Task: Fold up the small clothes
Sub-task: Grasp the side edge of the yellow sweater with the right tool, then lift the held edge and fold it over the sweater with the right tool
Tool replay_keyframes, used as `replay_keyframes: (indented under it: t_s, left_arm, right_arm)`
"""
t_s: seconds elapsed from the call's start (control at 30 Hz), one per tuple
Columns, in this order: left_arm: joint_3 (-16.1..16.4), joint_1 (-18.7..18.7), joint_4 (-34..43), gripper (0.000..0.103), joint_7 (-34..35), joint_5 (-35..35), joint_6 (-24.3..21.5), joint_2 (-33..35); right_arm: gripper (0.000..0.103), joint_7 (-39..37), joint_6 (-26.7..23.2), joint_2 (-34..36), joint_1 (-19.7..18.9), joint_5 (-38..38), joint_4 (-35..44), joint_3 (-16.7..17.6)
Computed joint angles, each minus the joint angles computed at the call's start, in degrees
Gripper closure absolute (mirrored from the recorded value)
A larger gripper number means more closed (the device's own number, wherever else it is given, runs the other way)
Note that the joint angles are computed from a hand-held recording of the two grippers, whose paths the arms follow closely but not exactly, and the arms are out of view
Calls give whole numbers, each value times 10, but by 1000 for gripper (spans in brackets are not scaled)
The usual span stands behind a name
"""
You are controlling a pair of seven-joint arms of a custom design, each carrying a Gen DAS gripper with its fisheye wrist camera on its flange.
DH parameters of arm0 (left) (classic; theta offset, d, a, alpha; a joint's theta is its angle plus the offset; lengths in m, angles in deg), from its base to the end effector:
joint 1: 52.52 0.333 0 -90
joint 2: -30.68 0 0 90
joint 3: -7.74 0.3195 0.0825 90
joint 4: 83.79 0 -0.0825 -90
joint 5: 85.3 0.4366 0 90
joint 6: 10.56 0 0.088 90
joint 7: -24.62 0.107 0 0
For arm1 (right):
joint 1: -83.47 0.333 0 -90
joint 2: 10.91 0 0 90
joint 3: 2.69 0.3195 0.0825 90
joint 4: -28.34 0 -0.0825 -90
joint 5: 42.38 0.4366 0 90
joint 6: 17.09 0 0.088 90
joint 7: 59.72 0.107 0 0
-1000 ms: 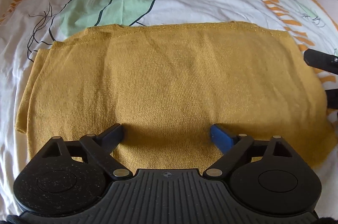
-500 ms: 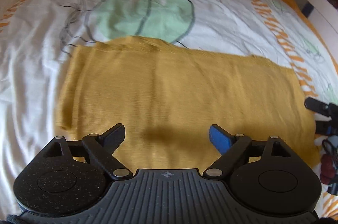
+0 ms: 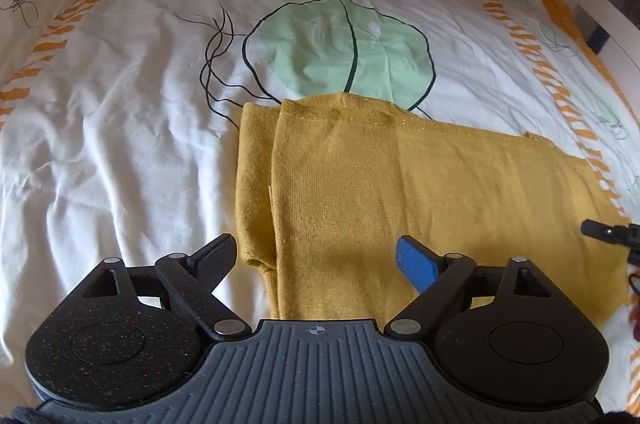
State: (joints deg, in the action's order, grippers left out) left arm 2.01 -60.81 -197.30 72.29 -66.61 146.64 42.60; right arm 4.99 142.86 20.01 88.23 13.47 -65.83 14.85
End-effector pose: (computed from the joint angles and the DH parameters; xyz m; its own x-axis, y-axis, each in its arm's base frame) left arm 0.6575 -0.1744 0.3973 0.1886 -0.9699 0.1538 -0.8142 -0.2420 -0.5278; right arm 0.7291 0.2227 0.3370 0.0956 -0.7628 -0.6396 -0.8605 0.2597 -0.4383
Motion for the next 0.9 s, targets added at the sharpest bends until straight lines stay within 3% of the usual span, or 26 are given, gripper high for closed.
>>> replay_keyframes:
  t_s: [0.13,0.27,0.4,0.57,0.9]
  left_arm:
    - [5,8,-12,16,1,-2,2,-12]
    - [11,14,-24,16,-22,11,14,-24]
    - [10,23,-36,16,-28,11,23,-35]
    - [9,34,-48,16,-29,4,33,-44]
    - [8,55,-80,16,-26,-30,53,-64]
  right_arm:
    - [79,91,22,-14,52,-89,5,-41]
    - [80,196,3,-10,99,-210,45,-80]
    - [80,251,-27,8,116,-280,99,-78]
    - [81,264,-57,51,131,-320,179,-57]
    - [81,294,-150,179,208,-392,370,-63]
